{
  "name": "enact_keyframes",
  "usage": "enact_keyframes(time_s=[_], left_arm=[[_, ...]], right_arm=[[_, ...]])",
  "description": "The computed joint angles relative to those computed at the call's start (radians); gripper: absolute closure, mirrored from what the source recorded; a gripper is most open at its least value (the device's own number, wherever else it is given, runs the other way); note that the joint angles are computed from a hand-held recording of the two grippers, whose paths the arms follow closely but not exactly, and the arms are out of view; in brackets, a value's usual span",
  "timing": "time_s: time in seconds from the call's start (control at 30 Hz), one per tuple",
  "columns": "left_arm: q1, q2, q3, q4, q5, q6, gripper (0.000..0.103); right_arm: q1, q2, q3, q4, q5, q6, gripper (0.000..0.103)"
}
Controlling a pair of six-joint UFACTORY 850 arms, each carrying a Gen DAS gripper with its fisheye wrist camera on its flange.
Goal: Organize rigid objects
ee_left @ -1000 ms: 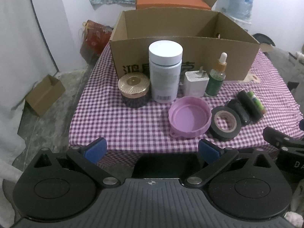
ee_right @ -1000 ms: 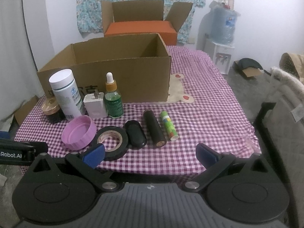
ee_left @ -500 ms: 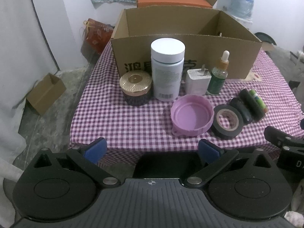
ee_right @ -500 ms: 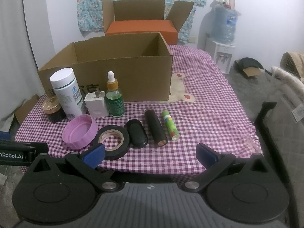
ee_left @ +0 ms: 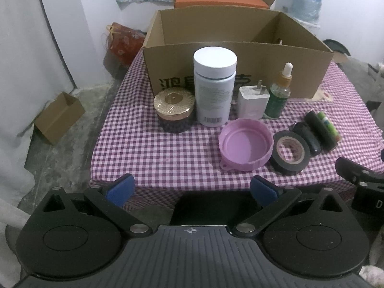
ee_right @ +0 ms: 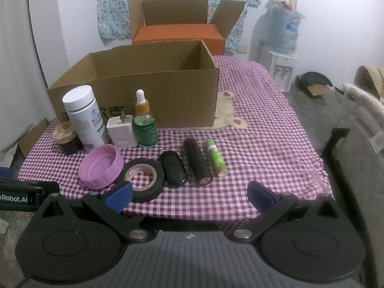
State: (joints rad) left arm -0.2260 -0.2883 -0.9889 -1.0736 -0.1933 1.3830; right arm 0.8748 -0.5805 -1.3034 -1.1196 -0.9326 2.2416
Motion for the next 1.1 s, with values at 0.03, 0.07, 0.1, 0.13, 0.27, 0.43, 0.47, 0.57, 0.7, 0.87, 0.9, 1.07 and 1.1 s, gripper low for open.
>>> enact_keyframes(time_s=[0.03,0.07,0.1,0.13,0.27,0.43,0.47,0.57,0.7,0.87,0.9,1.07,1.1], left_arm=[[0.000,0.000,0.000,0.002,0.000,-0.001,0.000],[0.001,0.000,-0.001,0.002,-0.001,-0.001,0.000],[0.001,0.000,-0.001,0.002,-0.001,-0.001,0.000],[0.001,0.000,-0.001,0.002,-0.001,-0.001,0.000],[0.001,-0.001,-0.001,0.002,-0.001,-0.001,0.000],[0.000,-0.007,-0.011,0.060,-0.003,-0.058,0.000],[0.000,-0.008,-0.012,0.068,-0.004,-0.066,0.000],[-0.001,-0.016,-0.019,0.093,-0.008,-0.089,0.000],[0.000,-0.025,-0.022,0.075,-0.015,-0.073,0.000],[0.024,-0.026,-0.009,-0.233,-0.099,0.241,0.000],[0.029,-0.026,-0.006,-0.279,-0.125,0.290,0.000],[0.034,-0.025,-0.006,-0.425,-0.246,0.496,0.002],[0.026,-0.027,-0.018,-0.402,-0.266,0.493,0.003]], right_arm=[[-0.001,-0.001,-0.002,0.000,0.001,-0.003,0.000],[-0.002,-0.002,-0.004,0.001,0.001,-0.006,0.000],[-0.003,-0.003,-0.006,0.001,0.001,-0.008,0.000],[-0.003,-0.004,-0.007,0.000,0.002,-0.008,0.000],[-0.005,-0.007,-0.010,-0.001,0.002,-0.009,0.000],[-0.005,-0.007,-0.010,-0.001,0.003,-0.009,0.000],[-0.006,-0.008,-0.011,-0.002,0.004,-0.009,0.000],[-0.007,-0.009,-0.011,-0.001,0.005,-0.011,0.000],[-0.011,-0.016,-0.015,0.003,0.013,-0.014,0.000],[-0.010,-0.005,0.022,-0.044,0.028,0.060,0.000],[-0.009,0.002,0.037,-0.062,0.028,0.089,0.000],[-0.005,0.064,0.142,-0.170,-0.001,0.265,0.000],[-0.007,0.078,0.164,-0.188,-0.006,0.297,0.000]])
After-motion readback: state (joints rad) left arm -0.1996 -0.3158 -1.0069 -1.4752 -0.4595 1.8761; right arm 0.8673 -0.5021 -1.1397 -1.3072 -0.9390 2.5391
